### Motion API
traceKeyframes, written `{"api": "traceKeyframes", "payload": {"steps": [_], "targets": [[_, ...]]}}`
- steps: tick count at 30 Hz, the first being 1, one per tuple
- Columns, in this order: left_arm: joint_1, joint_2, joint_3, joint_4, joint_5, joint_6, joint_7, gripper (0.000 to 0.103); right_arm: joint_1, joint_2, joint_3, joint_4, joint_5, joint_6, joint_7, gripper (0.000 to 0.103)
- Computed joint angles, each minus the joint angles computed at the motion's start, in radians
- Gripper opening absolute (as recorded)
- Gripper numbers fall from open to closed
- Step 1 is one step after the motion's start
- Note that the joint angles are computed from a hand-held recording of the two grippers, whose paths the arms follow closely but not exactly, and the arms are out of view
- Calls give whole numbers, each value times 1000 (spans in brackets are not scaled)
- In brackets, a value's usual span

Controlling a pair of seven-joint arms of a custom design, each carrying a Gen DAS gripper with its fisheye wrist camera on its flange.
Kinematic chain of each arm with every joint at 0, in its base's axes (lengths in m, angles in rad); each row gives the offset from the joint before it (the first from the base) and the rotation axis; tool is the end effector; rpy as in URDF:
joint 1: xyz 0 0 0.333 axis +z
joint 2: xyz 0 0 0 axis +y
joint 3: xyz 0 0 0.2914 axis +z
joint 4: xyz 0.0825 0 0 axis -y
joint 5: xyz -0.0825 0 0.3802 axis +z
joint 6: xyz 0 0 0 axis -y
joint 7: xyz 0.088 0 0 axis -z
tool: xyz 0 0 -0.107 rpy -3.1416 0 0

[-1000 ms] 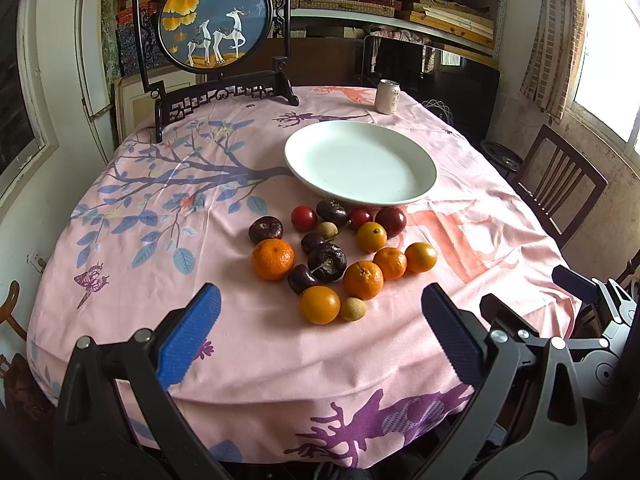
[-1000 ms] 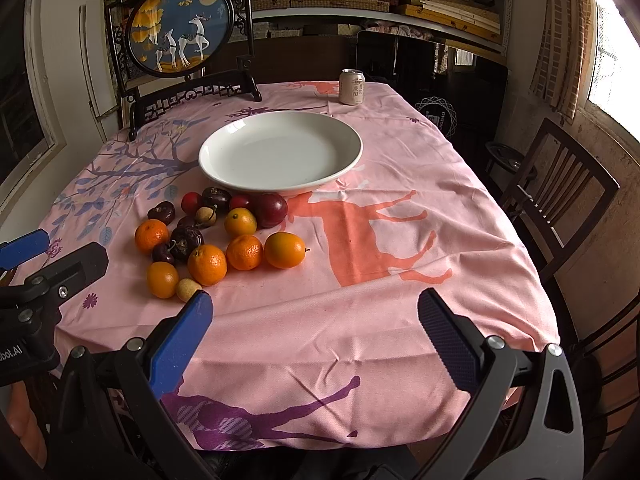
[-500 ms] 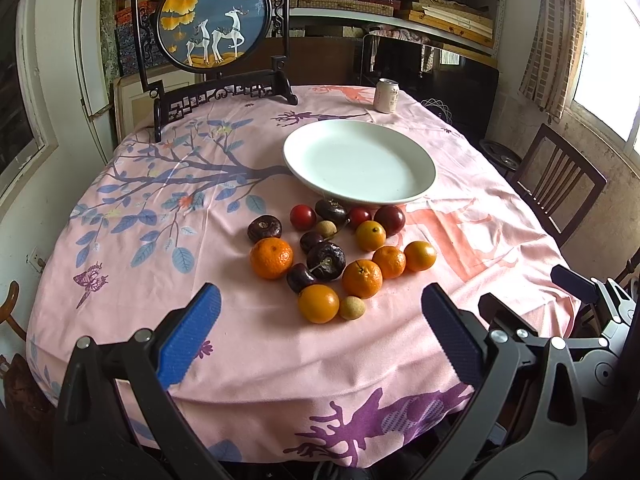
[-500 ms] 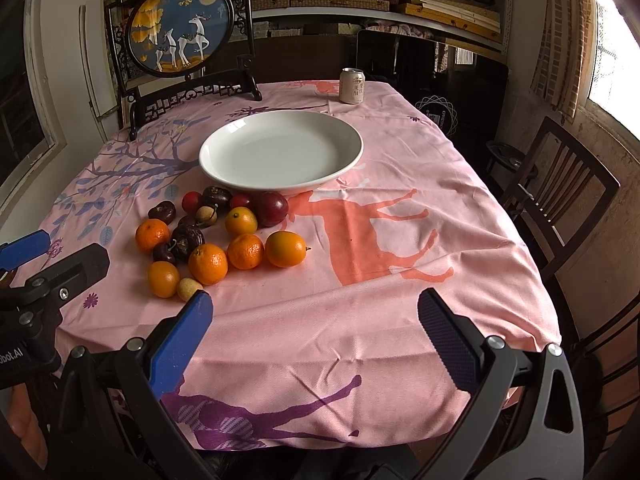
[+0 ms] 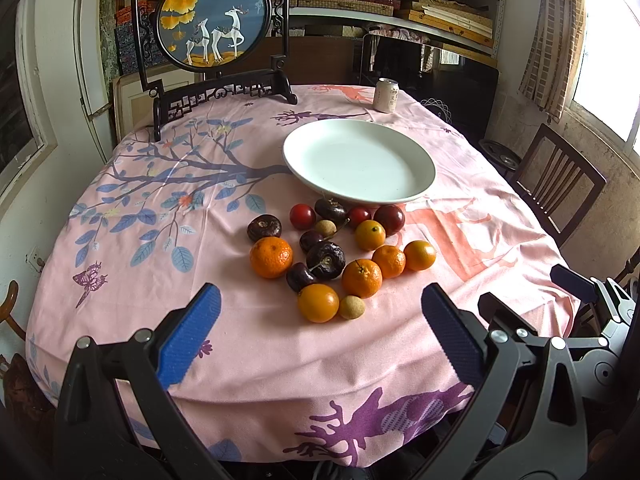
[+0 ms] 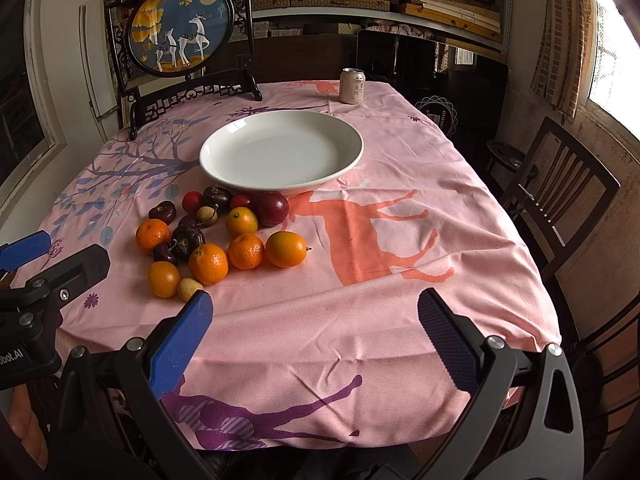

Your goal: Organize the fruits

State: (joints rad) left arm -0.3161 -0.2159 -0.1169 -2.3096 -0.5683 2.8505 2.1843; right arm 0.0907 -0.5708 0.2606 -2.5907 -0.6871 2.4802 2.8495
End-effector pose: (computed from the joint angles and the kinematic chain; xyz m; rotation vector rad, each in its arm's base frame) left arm 0.4850 -0.1952 0.4922 -1.2529 2.2936 -1.0033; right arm 0.3918 0.1483 0.4664 -1.3569 2.2131 -0.9023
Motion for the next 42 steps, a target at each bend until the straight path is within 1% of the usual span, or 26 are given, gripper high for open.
{"api": "traceKeyframes", "payload": {"steps": [25,34,36,37,38,40,41,42], "targets": [[2,5,0,5,-9,-7,8,101,5,12,-5,14,0,-6,-7,102],[6,7,-4,-2,-2,-6,-2,101,12,46,-2,38,-2,-11,-4,102],[11,24,-4,3,6,-3,-6,101,17,53,-13,38,-1,-3,-17,102],[17,30,-4,4,12,1,-13,101,23,58,-27,33,4,21,-33,102],[29,38,-6,9,27,5,-29,101,27,59,-43,20,7,63,-49,102],[63,53,-17,9,88,24,-86,101,28,76,-79,-9,19,186,-100,102],[80,61,-21,4,122,38,-118,101,23,94,-84,-11,28,220,-126,102],[96,69,-25,0,157,52,-150,101,13,112,-84,-8,32,246,-146,97]]}}
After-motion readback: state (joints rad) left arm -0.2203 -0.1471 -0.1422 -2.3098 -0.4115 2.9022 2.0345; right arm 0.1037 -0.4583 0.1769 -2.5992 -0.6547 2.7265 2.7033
